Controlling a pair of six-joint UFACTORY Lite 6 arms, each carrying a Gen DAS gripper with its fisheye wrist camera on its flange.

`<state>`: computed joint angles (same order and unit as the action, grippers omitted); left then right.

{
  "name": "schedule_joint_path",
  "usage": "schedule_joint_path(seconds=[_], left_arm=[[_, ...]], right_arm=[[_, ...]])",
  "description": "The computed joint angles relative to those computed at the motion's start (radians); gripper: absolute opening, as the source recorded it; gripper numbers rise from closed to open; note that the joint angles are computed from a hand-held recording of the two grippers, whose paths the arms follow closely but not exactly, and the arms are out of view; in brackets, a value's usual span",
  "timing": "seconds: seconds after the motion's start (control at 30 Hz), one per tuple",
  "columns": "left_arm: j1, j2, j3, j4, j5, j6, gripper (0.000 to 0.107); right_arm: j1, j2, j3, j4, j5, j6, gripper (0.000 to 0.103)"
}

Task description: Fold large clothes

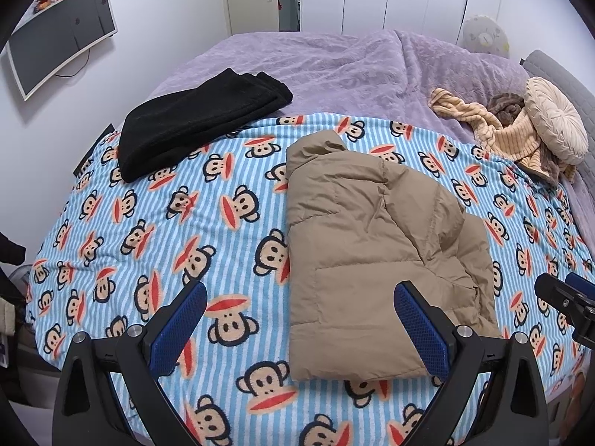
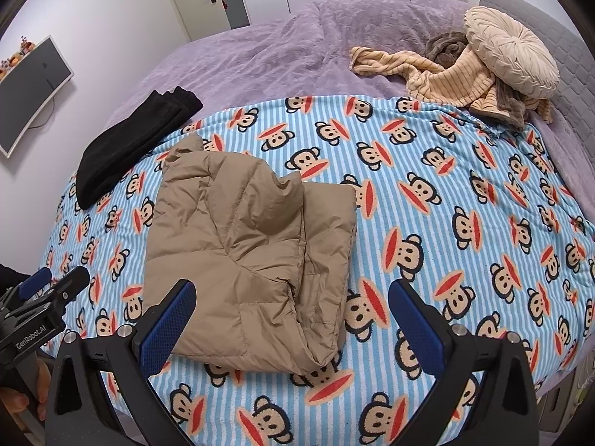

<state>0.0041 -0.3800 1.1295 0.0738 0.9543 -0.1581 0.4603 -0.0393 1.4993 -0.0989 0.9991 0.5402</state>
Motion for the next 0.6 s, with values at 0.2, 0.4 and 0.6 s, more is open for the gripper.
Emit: schedule_joint_path(seconds=[0.2,0.4,0.6], left_arm=[[0.009,-0.002,0.004,0.002,0.004,0.005,0.101],[0.010,0.006,0.010,0.006,0.002,0.003,0.101],[0.002,0.003,0.007,0.012,0.003,-0.007,0.101]], right_arm=[[0.013,0.022,0.038,0.001,0.015,0.000,0.103],[0.016,0.025,0.043,-0.001,0.017,0.005,0.103],[0.014,0.020,0.033,-0.002,0.013,0.006,0.103]])
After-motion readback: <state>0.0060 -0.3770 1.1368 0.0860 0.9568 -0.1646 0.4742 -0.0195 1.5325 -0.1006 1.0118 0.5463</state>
